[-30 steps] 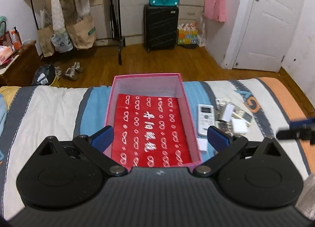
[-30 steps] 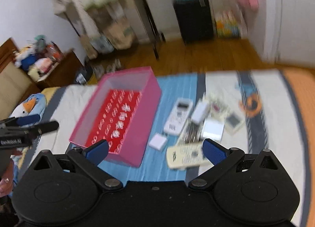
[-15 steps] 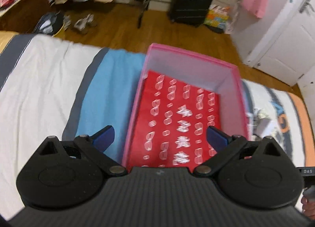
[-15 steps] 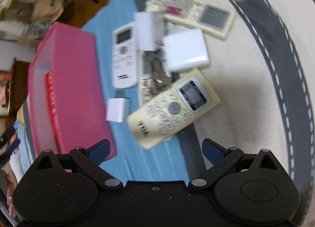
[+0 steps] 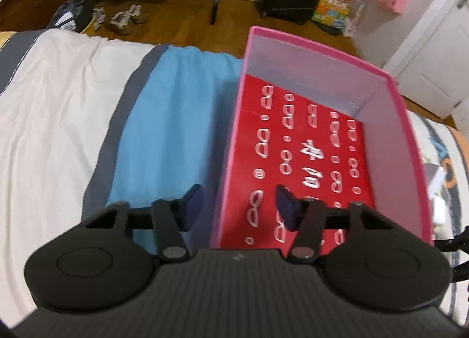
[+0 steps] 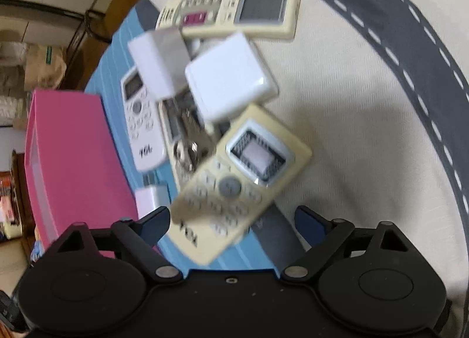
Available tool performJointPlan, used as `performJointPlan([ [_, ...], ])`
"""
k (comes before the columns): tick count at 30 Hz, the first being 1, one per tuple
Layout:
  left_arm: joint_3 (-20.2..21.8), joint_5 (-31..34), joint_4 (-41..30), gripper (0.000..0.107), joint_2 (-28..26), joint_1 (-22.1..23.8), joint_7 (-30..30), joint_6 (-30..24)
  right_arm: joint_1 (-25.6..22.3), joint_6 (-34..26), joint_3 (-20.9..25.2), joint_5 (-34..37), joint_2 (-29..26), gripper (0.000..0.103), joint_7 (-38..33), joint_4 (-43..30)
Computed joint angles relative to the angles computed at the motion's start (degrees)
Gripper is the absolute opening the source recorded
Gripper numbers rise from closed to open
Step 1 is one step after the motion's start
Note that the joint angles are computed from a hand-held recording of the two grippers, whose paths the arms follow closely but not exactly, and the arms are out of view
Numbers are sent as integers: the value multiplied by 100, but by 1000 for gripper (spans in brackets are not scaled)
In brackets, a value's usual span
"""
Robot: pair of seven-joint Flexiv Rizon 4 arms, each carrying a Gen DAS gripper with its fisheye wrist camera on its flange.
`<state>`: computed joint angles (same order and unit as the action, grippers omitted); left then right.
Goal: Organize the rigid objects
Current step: 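Grasp the pink box rim with the left gripper while the right gripper reaches the cream TCL remote, then grasp the cream TCL remote with the right gripper and lift it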
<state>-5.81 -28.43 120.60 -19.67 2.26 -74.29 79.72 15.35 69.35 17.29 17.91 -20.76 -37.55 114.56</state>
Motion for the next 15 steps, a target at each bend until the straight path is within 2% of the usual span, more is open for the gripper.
performJointPlan([
  [1, -4, -30, -13, 38, -29, 13, -31, -8, 89, 232, -110, -81, -15, 84, 120, 78],
  [4, -389, -566, -3, 24, -173, 289, 189, 96, 180, 861, -298, -313, -115, 70, 339, 276],
  [6, -90, -301, -130, 12, -300, 67, -79, 107, 311, 1034, -485, -779, -83, 67, 355, 406],
  [7, -3, -192, -140, 10, -325, 5, -180, 134, 486, 1065, -682, -1150, -33, 65, 445, 498],
  [8, -1, -140, -136, 9, -342, 8, -210, 183, 819, 1108, -1066, -1751, 55, 64, 634, 647],
  [9, -53, -124, -95, 8, -329, 49, -188, 246, 1067, 1206, -1396, -2260, 96, 57, 824, 789],
  [10, -90, -100, -65, 8, -313, 79, -171, 293, 1298, 1215, -1685, -2796, 180, 55, 921, 888],
  [12, -14, 48, -71, 7, -309, 26, -246, 322, 1535, 1207, -2070, -3554, 293, 43, 1186, 1002],
  [13, 42, 127, -76, 7, -313, -16, -318, 325, 1544, 1275, -2162, -3806, 352, 38, 1267, 1091],
  [15, 79, 230, -75, 7, -311, -35, -413, 320, 1358, 1295, -1997, -3921, 335, 36, 1264, 1069],
])
